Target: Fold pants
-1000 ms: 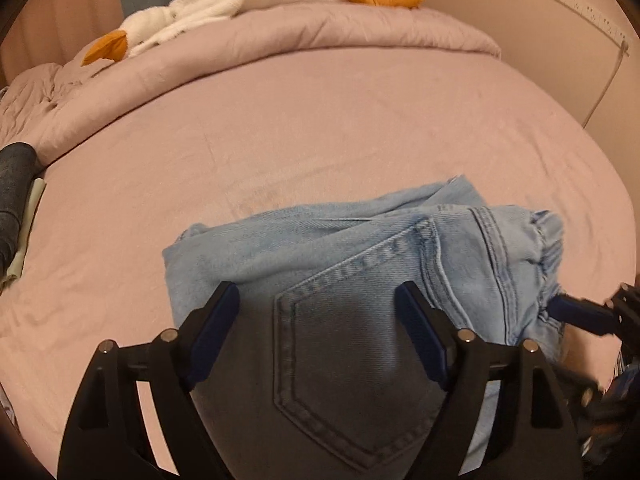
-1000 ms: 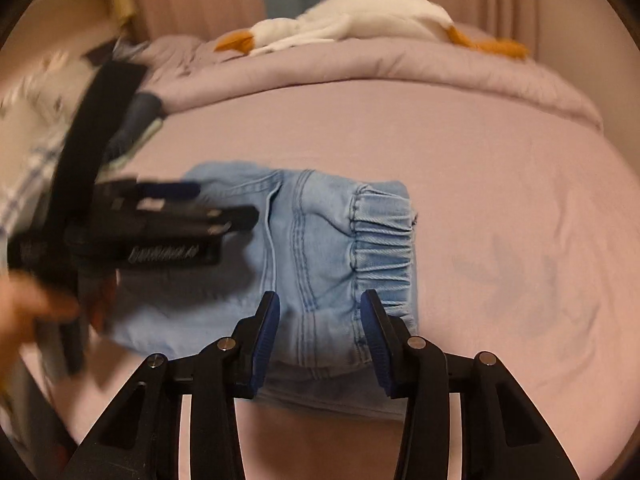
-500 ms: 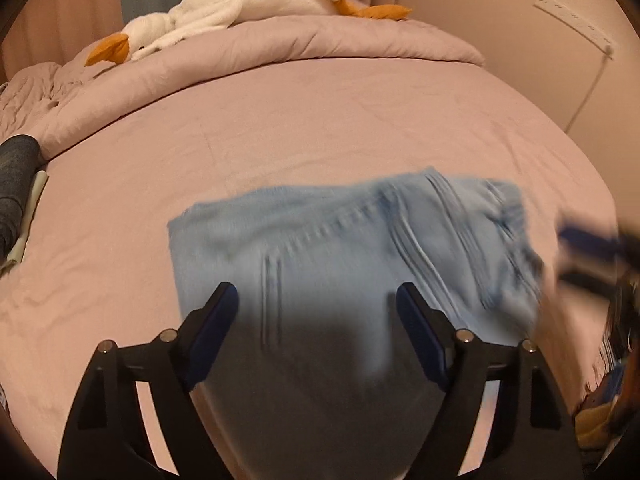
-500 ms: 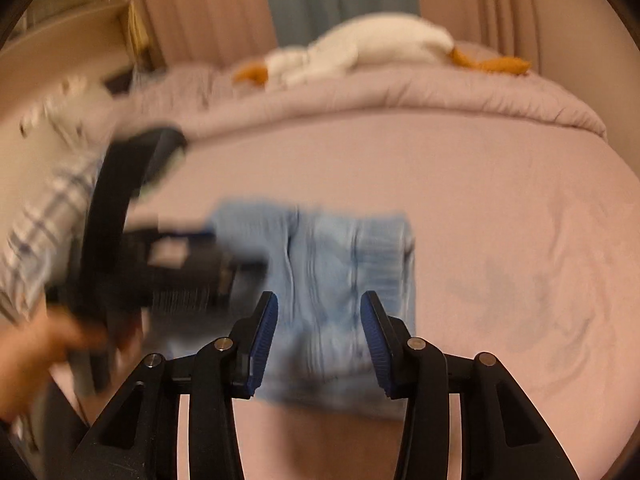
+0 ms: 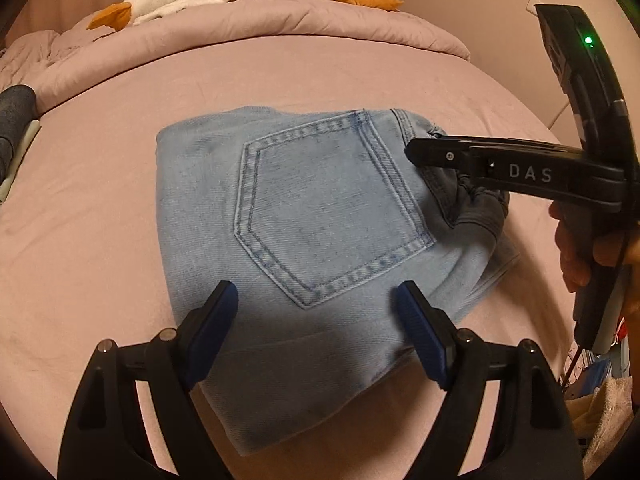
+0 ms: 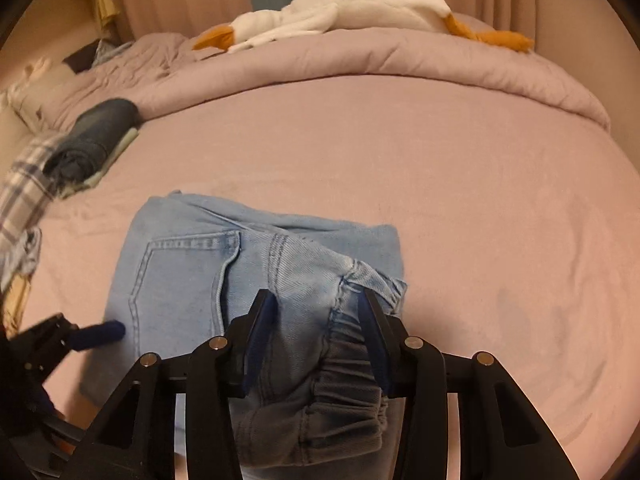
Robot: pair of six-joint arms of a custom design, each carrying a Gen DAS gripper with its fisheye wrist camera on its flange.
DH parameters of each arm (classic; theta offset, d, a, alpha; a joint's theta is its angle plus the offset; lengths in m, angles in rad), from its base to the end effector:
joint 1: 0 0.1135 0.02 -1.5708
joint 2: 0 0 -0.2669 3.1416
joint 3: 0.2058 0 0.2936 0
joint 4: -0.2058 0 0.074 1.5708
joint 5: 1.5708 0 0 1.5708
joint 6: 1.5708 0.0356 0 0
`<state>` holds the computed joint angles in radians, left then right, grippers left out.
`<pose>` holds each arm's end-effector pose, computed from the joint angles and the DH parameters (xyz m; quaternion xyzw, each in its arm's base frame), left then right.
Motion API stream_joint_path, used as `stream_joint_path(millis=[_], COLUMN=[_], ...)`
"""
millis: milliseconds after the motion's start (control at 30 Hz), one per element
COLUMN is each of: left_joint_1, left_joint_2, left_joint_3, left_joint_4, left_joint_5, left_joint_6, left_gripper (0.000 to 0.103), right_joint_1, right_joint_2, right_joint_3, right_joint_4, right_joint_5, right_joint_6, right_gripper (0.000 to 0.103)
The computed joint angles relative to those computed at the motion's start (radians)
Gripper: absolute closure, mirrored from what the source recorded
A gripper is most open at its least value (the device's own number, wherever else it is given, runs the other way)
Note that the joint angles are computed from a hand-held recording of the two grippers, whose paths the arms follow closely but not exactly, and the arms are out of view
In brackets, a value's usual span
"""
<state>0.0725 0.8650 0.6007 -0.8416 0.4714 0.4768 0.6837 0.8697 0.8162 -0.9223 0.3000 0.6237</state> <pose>0.1881 -0.0026 0.2050 0.2427 0.9161 -0.1580 0.2772 0.1606 0.1173 0.2725 0.0154 0.9462 0.0628 0.3170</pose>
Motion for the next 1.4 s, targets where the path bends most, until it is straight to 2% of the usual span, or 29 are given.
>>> stream_joint_path(millis=[133, 300, 367, 467, 567, 667, 1067, 1400], left_joint_1=[0.012, 0.101, 0.078, 0.042, 0.005, -0.023, -0.023, -0.023], left_joint_2=[0.009, -0.041, -0.059, -0.039, 0.025, -0.033, -0.02, -0.016], left_joint_3=[0.029, 0.056, 0.049, 0.034, 0.018, -0.035, -0.046, -0.049], left_joint_4=[-0.025, -0.053, -0.026, 0.016, 0.033, 0.078, 0.099, 0.108], left_joint_5=[0.016, 0.108, 0.078, 0.024, -0.051, -0.091, -0.082, -0.082], left_joint_6=[-0.013, -0.022, -0.044, -0.068, -0.075, -0.078, -0.091, -0.089], left_gripper=[0.023, 0.023, 0.023, 0.023, 0.022, 0.021, 0.021, 0.021], right_joint_1=[0.092, 0.239, 0.293, 0.326, 0.288, 0.341, 0.402, 0.404], right_joint_2=[-0.018, -0.115, -0.136, -0.147, -0.104, -0.109, -0.115, -0.14], right_joint_3=[0.049, 0.072, 0.068, 0.032, -0.01, -0.055, -0.077, -0.095], right_joint_4=[-0.08, -0.156, -0.18, -0.184, -0.193, -0.195, -0.196, -0.183], right_joint_5=[0.092, 0.212, 0.234, 0.234, 0.176, 0.235, 0.294, 0.301], right_joint_6=[0.049, 0.108, 0.146, 0.171, 0.186, 0.222, 0.304, 0.308], right_gripper=[0.06, 0.06, 0.06, 0.06, 0.06, 0.06, 0.06, 0.06])
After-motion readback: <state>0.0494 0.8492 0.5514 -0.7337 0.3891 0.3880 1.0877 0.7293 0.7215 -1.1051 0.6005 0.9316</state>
